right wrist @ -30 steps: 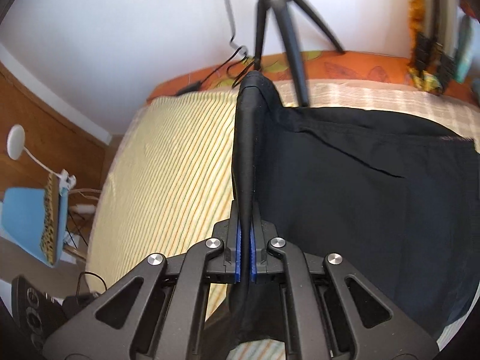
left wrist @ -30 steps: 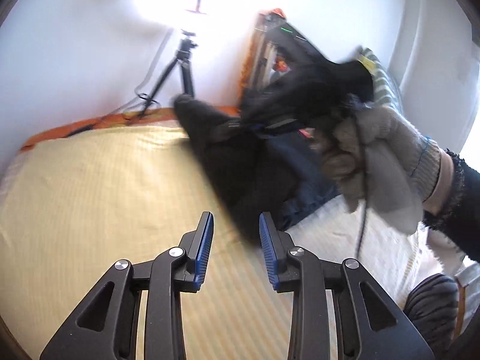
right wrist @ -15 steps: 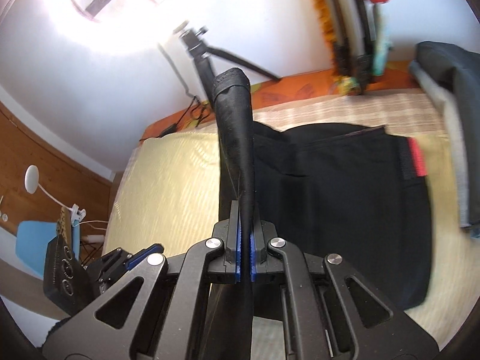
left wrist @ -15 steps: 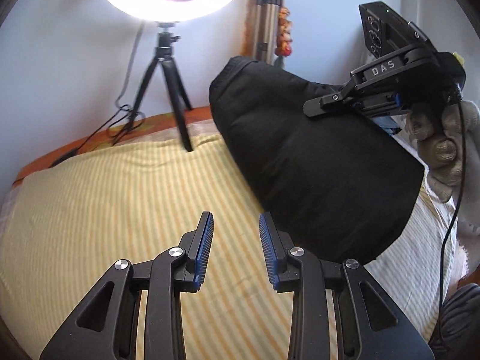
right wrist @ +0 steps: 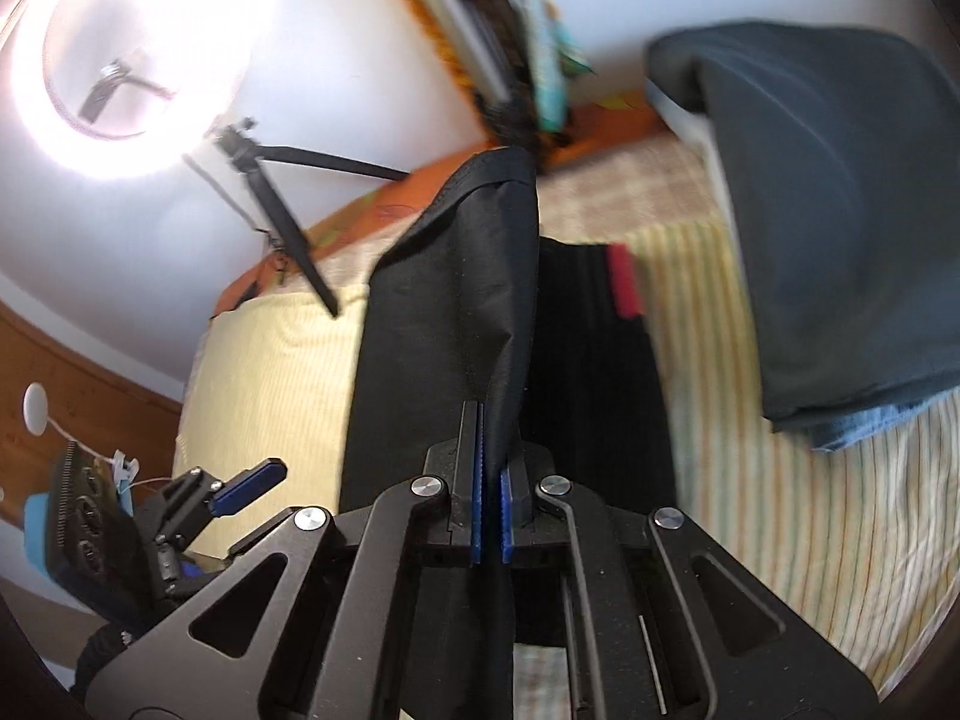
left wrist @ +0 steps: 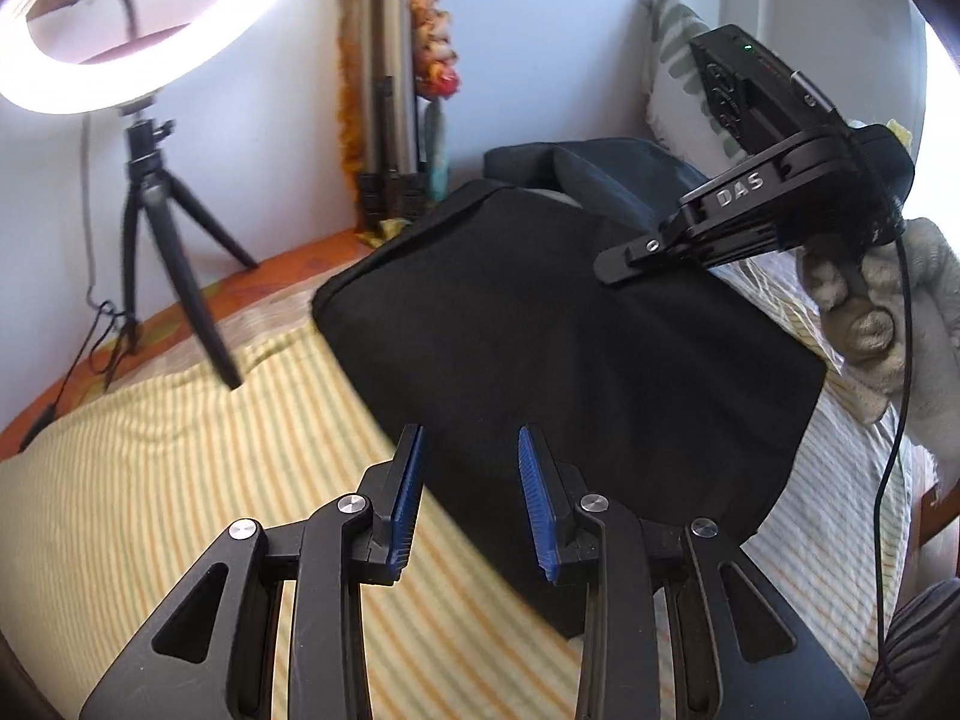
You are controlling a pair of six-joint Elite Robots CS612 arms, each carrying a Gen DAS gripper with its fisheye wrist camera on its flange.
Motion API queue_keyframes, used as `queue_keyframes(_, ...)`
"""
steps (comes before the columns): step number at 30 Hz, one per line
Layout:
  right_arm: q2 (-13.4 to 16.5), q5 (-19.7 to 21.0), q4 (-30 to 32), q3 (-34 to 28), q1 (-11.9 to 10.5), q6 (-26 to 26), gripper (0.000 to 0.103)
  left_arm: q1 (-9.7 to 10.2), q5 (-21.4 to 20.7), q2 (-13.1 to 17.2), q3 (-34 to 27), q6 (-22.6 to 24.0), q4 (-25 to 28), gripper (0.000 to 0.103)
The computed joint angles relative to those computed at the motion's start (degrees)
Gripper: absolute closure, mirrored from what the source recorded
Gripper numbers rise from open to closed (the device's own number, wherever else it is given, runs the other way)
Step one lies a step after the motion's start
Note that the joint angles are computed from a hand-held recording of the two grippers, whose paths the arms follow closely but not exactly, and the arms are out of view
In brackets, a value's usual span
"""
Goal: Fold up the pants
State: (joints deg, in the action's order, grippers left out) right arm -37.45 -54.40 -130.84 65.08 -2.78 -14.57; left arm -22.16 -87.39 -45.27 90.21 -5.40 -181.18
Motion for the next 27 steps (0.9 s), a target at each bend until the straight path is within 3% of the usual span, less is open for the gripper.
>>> queue_keyframes(9, 3.2, -1.5, 1.6, -4.0, -0.2, 0.2, 0.099, -1.35, 0.6, 2.7, -4.0, 4.0, 5.7, 0.073)
queue_keyframes(20, 3.8, 0.0, 1.2, -3.1, -1.4, 0.4, 0.099, -1.24, -0.2, 3.6, -5.5, 3.0, 8.5, 0.071)
queue_keyframes(23, 3.2, -1.1, -0.2, -2.4, -1.4, -0.9, 0.087, -0.77, -0.4, 3.1, -5.2, 1.1, 7.3, 0.071)
queue_keyframes(27, 2.4, -3.1, -1.6, -1.4, -1.5, -3.8, 0.055, 0.11, 1.3, 3.2, -5.9, -1.1, 5.7, 0.068)
